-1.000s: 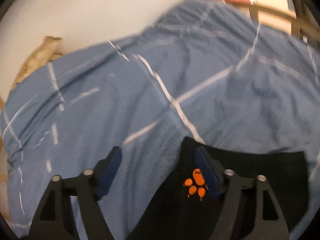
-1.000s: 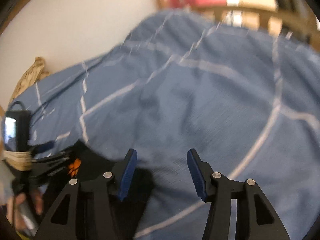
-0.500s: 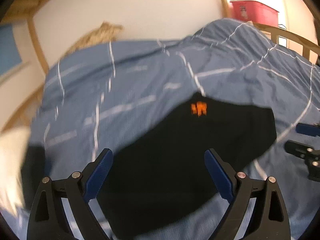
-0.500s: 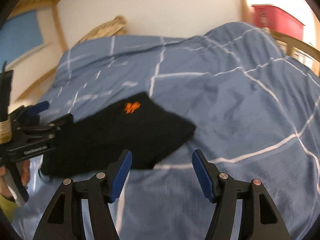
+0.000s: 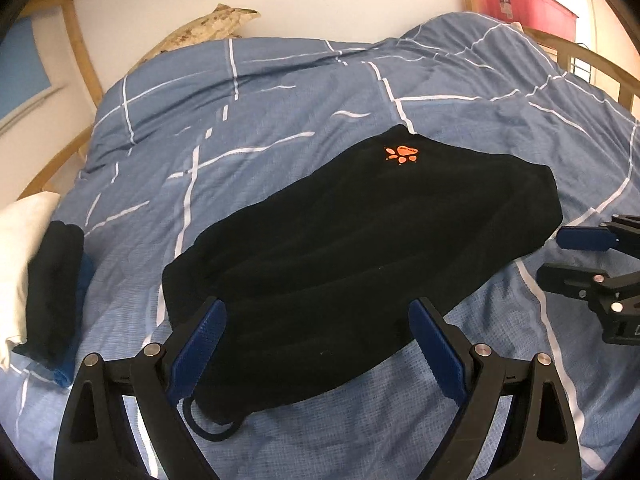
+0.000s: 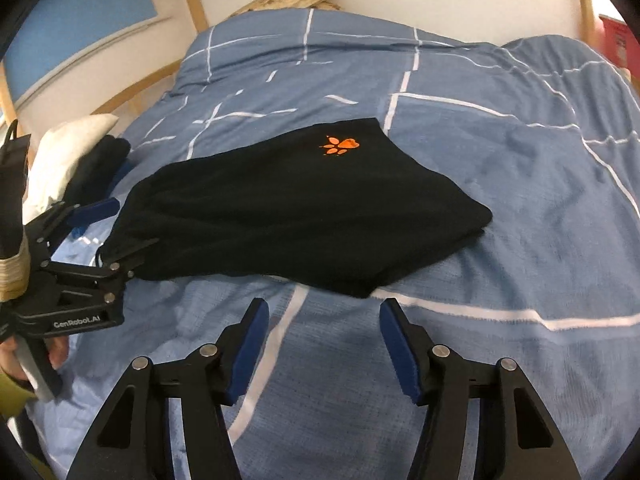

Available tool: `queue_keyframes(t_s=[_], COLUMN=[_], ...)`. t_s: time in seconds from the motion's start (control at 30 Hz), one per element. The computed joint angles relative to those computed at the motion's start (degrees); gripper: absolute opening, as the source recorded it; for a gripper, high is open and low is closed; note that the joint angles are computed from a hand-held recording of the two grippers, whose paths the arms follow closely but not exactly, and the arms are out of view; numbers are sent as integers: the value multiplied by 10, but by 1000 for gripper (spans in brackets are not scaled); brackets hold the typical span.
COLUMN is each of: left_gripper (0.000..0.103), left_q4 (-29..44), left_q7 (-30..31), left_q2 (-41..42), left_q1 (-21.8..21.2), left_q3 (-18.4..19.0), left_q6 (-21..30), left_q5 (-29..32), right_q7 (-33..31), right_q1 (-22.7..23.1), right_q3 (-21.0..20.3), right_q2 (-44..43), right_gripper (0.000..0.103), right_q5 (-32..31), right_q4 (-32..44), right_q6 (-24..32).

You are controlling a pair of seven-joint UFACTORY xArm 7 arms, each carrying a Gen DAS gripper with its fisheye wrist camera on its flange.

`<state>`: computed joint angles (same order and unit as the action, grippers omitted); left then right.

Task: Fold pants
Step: 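Lower the shorts flat onto the duvet and open both grippers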

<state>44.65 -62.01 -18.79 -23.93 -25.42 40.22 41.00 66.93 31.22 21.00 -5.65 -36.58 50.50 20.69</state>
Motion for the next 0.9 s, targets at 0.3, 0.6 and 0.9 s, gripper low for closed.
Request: queue_keyframes(t_s=[0.3,0.6,0.9], left_gripper=[93,93,93], left_q4=[-4,-10,-9], left_q7=[-7,-2,3], left_q2=[-10,-17,-16], left_q1=[8,18,20], left_q3=[4,5,2], left_q6=[-4,-8,-10], left_q5=[3,-8,-9], right_q7=[-43,-73,-122], right_q1=[9,21,23], right_q3=[-15,-28,-39], right_q2=[25,50,49], right_gripper=[59,59,51], right_q5=[19,-18,48], right_q4=[34,69,35], right_q6=[20,35,-23])
